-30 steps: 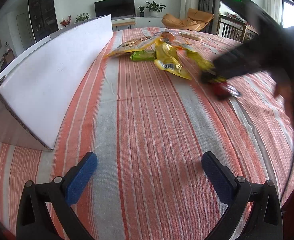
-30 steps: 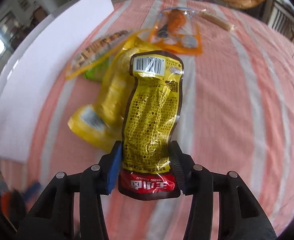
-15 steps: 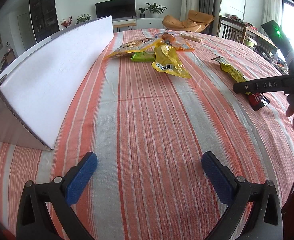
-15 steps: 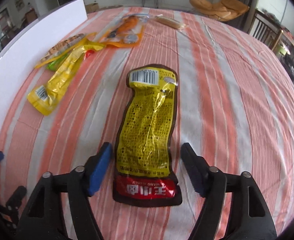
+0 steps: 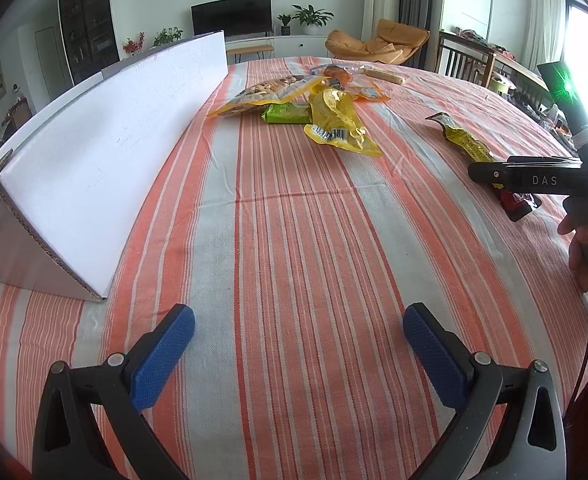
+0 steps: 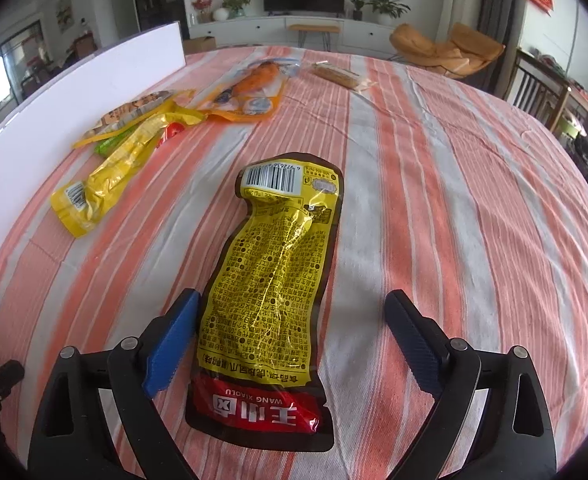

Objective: Organize snacks

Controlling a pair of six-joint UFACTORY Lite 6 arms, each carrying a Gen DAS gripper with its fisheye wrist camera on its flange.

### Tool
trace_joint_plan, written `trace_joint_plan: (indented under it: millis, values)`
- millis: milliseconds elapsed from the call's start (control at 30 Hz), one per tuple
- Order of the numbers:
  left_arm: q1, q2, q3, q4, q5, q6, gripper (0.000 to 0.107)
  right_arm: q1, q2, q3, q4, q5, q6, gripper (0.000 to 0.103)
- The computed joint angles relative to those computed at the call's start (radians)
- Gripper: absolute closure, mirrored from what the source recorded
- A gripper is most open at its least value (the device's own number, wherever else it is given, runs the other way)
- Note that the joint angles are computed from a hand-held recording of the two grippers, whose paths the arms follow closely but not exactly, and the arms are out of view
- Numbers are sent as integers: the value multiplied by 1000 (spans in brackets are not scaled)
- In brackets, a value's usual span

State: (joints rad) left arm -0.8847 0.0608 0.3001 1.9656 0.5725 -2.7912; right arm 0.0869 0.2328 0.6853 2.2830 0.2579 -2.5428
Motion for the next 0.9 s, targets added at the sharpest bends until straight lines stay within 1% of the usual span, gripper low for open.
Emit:
trace_joint_plan:
  millis: [733, 833, 867, 900]
  values:
    - [0, -9, -2, -7, -5, 12, 4, -3, -2, -2, -4, 0, 0, 8]
    - [28, -10, 4, 11, -31, 23, 4, -3, -2, -2, -4, 0, 0, 8]
    - [43, -17, 11, -1, -56, 52, 4, -3, -2, -2, -4, 0, 0, 8]
    - [71, -34, 22, -24, -109, 115, 4, -4, -2, -3, -5, 1, 1, 8]
